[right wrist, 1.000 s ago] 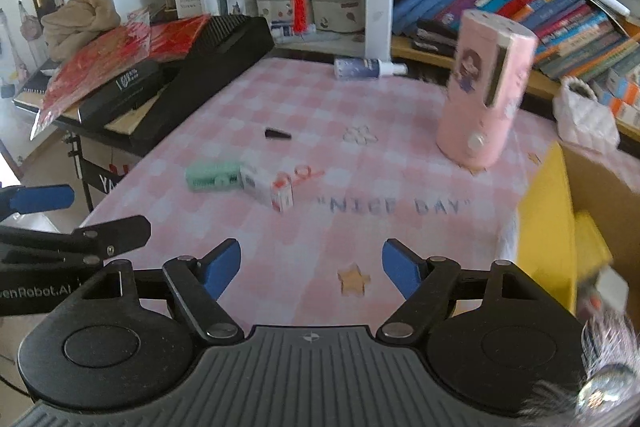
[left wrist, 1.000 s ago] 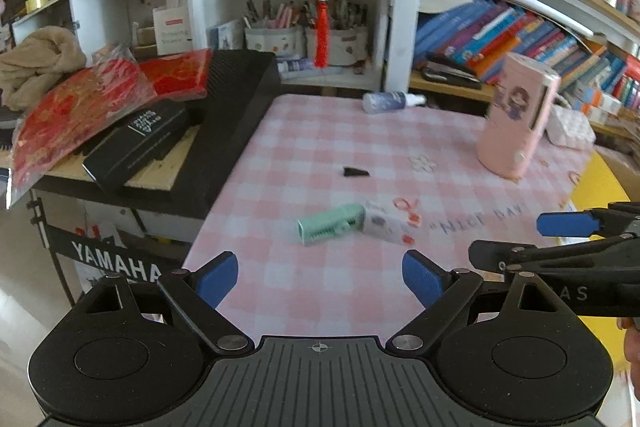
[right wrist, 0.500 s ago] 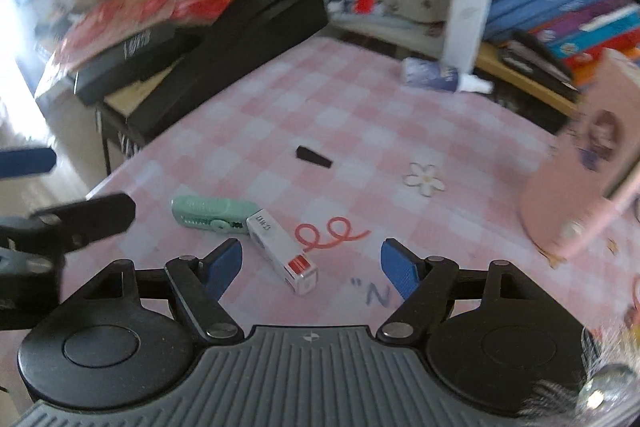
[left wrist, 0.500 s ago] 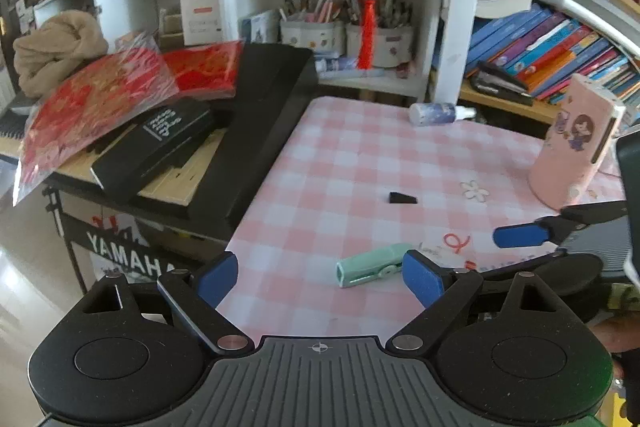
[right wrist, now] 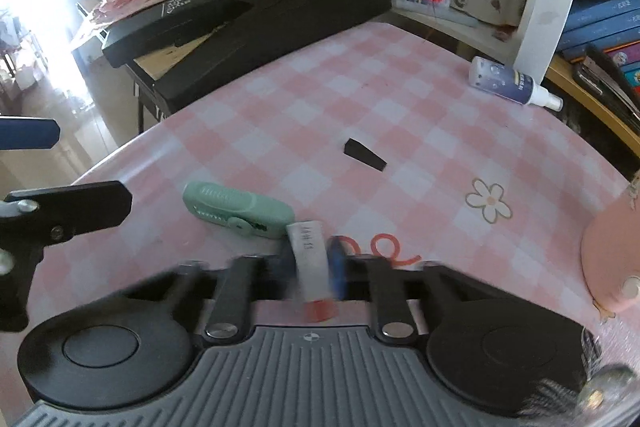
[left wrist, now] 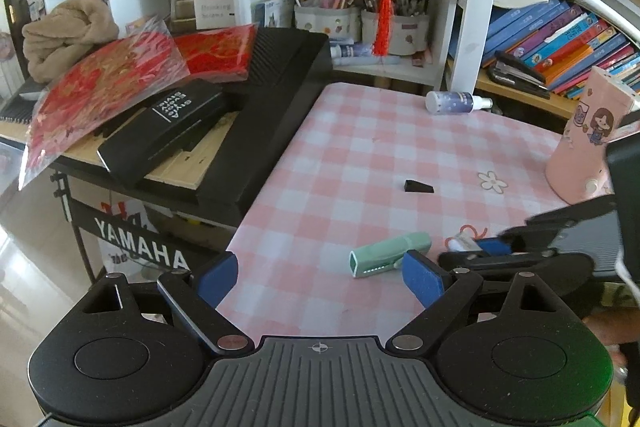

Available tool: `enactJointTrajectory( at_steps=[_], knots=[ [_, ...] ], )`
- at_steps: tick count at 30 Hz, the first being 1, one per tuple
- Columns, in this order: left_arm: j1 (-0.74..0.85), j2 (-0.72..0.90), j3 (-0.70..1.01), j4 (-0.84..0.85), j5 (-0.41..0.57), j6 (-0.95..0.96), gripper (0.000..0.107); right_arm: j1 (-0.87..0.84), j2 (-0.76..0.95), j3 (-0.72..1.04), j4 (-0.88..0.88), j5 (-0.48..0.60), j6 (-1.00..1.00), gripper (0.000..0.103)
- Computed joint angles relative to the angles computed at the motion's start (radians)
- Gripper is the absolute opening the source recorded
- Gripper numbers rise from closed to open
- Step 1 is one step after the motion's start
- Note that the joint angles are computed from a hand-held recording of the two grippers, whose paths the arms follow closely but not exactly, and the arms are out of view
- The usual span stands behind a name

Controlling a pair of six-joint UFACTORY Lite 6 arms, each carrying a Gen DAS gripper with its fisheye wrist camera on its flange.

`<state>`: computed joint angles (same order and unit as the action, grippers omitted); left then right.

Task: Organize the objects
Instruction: 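Grasp the small white box with the right tool while the left tool grasps the green stapler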

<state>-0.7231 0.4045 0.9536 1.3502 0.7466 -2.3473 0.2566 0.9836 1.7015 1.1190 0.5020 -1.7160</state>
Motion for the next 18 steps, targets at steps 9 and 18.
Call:
enactJointTrajectory(
  at_steps=[9, 18],
  knots=[
    [0.017, 0.104, 0.101, 0.022, -0.027, 0.006, 0.091, -0.093, -0.225, -0.261, 0.279, -0.083, -0.116, 0.014],
    [0.052, 0.327, 0.343, -0.025, -0.051, 0.071, 0.091, -0.173, -0.338, -0.395, 0.431, -0.064, -0.216, 0.014]
  ],
)
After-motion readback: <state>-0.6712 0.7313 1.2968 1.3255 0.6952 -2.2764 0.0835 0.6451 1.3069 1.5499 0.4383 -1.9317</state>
